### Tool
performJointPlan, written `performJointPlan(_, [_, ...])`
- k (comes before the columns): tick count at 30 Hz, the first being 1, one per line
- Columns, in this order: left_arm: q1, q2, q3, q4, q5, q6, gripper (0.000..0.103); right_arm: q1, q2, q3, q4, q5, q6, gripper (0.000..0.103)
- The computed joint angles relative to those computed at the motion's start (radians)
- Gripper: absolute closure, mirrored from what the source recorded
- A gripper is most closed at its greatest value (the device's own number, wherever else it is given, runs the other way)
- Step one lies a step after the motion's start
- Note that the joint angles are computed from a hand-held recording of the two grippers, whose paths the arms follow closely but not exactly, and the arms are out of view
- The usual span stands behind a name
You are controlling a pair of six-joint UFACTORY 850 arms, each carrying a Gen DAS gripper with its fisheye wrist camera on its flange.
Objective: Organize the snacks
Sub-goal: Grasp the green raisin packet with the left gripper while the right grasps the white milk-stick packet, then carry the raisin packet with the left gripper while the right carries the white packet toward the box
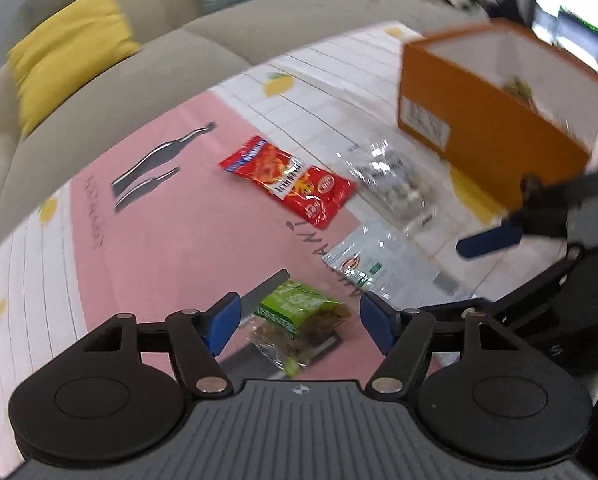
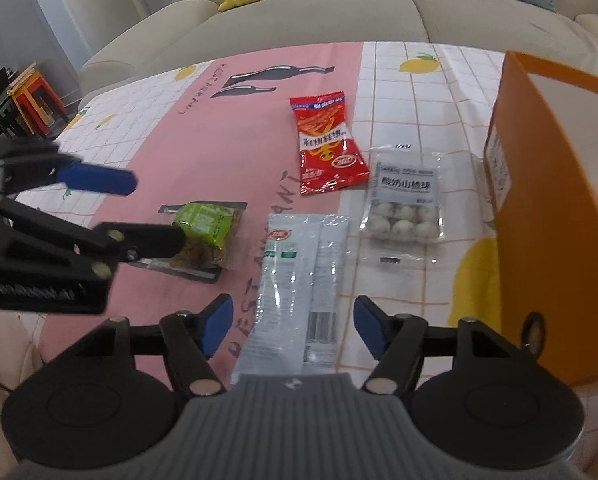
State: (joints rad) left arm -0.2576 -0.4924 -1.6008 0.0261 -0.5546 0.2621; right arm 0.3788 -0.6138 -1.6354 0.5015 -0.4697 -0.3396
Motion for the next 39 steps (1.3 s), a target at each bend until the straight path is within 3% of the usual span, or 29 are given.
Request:
performJointPlan(5, [0.029, -0.081, -0.094, -0.105, -0.102, 0.188, 0.023, 0.005, -0.028, -0.028, -0.032, -0.013, 0.046, 0.031])
performJointPlan(9, [0.033, -0.157, -0.187, -0.097, -0.196, 0.177, 0.025, 0.014, -0.054, -0.058, -0.07, -0.027, 0.083, 0.031])
performJointPlan(14, [0.039, -0.175, -0.202, -0.137, -0.211, 0.162, 0.028, 0.029, -0.073, -0.077, -0.121, -0.024, 0.114, 0.032])
performJointPlan(16, [0.041, -0.175, -0.203, -0.148, -0.215, 0.128, 0.035, 0.034, -0.074, -0.075, -0.145, -0.011, 0.124, 0.032])
performJointPlan(18, [0.04, -0.18, -0.21, -0.131, -0.225, 0.073, 0.051, 0.039, -0.073, -0.071, -0.176, 0.001, 0.133, 0.034])
performJointPlan(19, [0.038, -0.187, -0.219, -0.119, -0.239, 0.041, 0.051, 0.043, -0.071, -0.068, -0.202, 0.01, 0.148, 0.036])
performJointPlan(24, [0.032, -0.165, -0.179, -0.104, -0.195, -0.078, 0.051, 0.049, -0.061, -0.053, -0.286, 0.034, 0.187, 0.049])
performJointPlan(29, [0.022, -0.143, -0.139, -0.088, -0.154, -0.222, 0.052, 0.046, -0.051, -0.038, -0.283, 0.036, 0.163, 0.053])
performJointPlan(33, [0.001, -0.114, -0.093, 0.008, -0.109, -0.4, 0.056, 0.043, -0.053, -0.052, -0.28, 0.004, 0.182, 0.054])
performJointPlan(39, [-0.013, -0.056, -0.008, 0.051, -0.045, -0.607, 0.057, 0.012, -0.045, -0.055, -0.138, -0.056, 0.148, 0.057])
